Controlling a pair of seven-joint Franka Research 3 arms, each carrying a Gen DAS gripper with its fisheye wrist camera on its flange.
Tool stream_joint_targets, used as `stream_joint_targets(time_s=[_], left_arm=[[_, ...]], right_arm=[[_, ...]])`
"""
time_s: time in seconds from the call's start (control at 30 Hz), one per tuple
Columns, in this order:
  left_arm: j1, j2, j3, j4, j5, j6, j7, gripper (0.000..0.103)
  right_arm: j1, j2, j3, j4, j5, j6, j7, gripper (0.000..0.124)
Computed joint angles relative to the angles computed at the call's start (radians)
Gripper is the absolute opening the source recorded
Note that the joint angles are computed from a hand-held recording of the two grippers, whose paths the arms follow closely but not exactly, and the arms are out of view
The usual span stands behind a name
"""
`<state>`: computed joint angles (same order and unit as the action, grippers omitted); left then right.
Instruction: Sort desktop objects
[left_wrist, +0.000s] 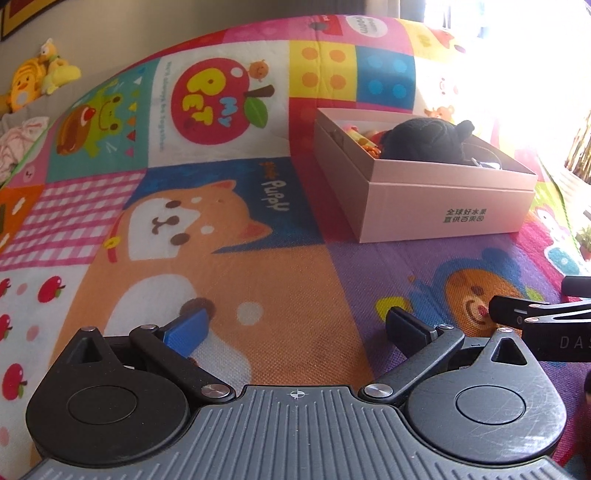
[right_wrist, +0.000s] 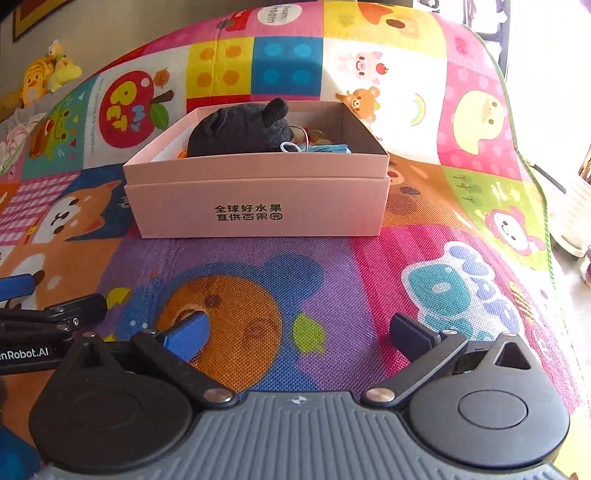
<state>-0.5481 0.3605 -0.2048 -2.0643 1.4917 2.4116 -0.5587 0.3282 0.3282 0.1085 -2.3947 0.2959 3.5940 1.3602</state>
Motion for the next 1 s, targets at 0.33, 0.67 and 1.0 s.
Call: stream_joint_targets(time_s=[0.33, 0.67, 1.0], left_arm=[[0.000, -0.002, 0.001, -0.003, 0.003, 0.004, -0.005, 0.103], [0.001, -0.001, 0.000, -0.001, 0.001, 0.003, -0.001, 0.103], [0.001, -0.002, 0.000, -0.002, 0.000, 0.004, -0.001, 0.103]], right_arm=[[0.012, 0.007, -0.002, -0.006, 0.016, 0.033, 0.003, 0.103], [0.012, 0.009, -0.002, -0.005, 0.018, 0.032, 0.001, 0.103], [0.012, 0.008, -0.002, -0.005, 0.018, 0.032, 0.000, 0.103]])
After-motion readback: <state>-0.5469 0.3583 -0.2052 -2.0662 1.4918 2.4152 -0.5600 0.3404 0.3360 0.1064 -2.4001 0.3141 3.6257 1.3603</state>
